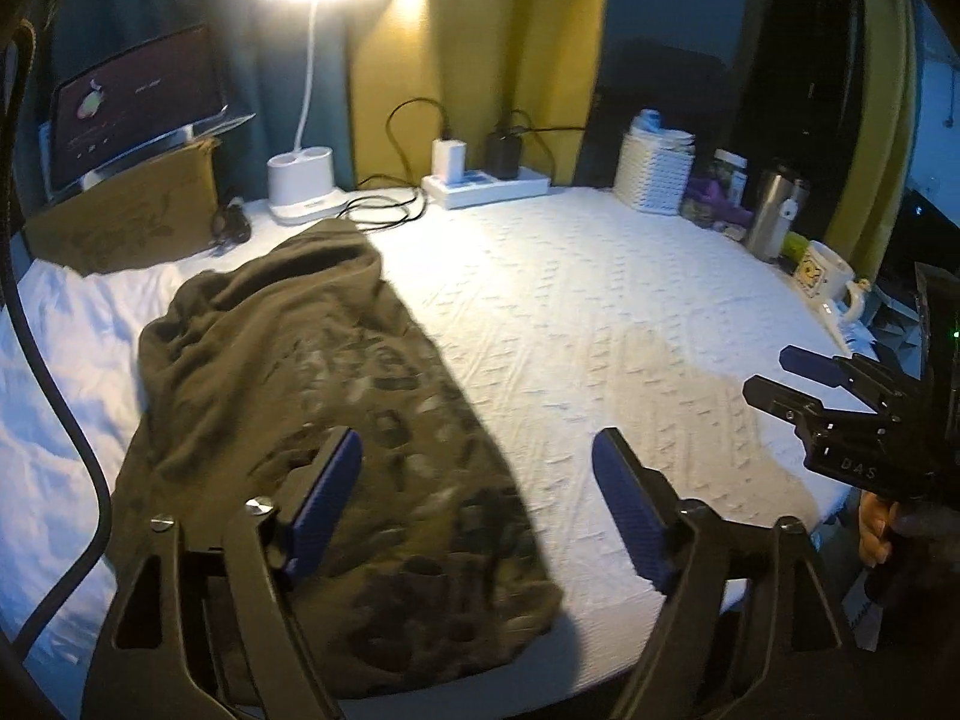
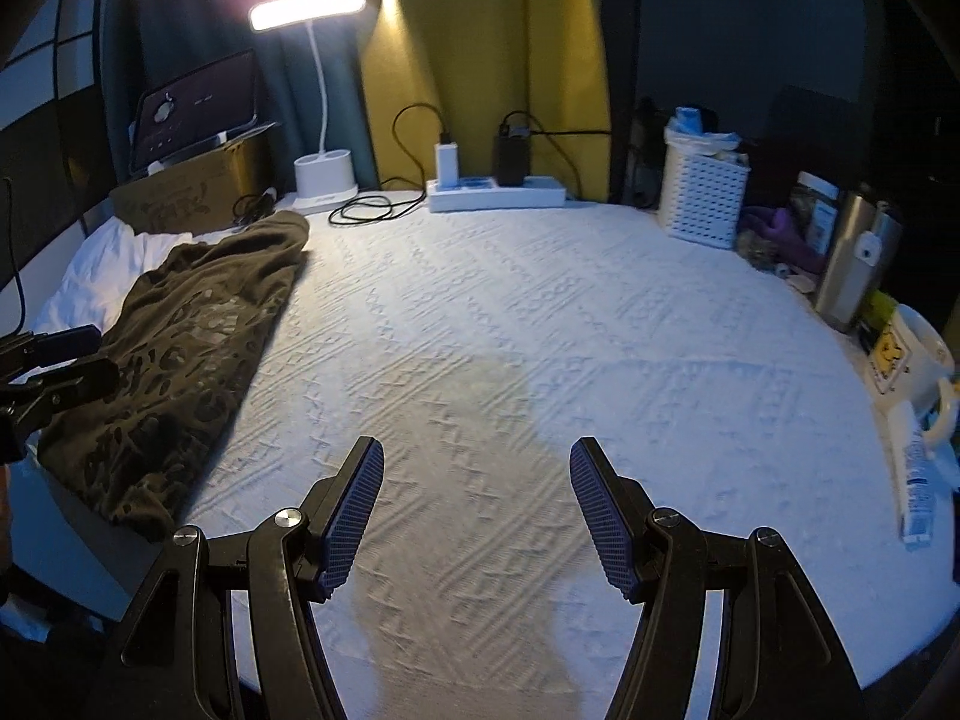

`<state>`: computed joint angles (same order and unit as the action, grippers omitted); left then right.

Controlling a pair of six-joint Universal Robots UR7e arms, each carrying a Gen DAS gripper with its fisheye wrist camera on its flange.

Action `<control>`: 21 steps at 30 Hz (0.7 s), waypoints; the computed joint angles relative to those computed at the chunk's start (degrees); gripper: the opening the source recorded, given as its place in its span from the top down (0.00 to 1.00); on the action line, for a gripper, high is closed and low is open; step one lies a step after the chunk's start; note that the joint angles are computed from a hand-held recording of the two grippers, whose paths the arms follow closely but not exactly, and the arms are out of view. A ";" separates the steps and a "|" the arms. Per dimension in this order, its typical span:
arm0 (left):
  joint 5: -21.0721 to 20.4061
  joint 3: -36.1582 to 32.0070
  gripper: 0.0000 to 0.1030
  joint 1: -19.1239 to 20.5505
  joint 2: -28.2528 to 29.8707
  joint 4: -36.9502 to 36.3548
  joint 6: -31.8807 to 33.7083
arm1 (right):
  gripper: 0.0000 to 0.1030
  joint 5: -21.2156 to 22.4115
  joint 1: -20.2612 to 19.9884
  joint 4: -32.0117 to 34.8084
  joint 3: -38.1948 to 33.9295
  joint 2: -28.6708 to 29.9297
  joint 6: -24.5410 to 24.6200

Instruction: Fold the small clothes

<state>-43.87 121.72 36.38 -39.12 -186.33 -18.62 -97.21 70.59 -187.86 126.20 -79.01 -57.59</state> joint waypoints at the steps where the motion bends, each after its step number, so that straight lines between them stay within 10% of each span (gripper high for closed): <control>1: 0.10 -0.10 0.22 -0.44 0.27 -0.63 0.30 | 0.35 0.21 -0.13 -0.10 0.15 -0.48 -0.03; 21: 8.78 1.05 0.13 -7.30 -0.47 -11.53 5.33 | 0.22 7.91 0.87 -3.49 4.54 -11.70 0.46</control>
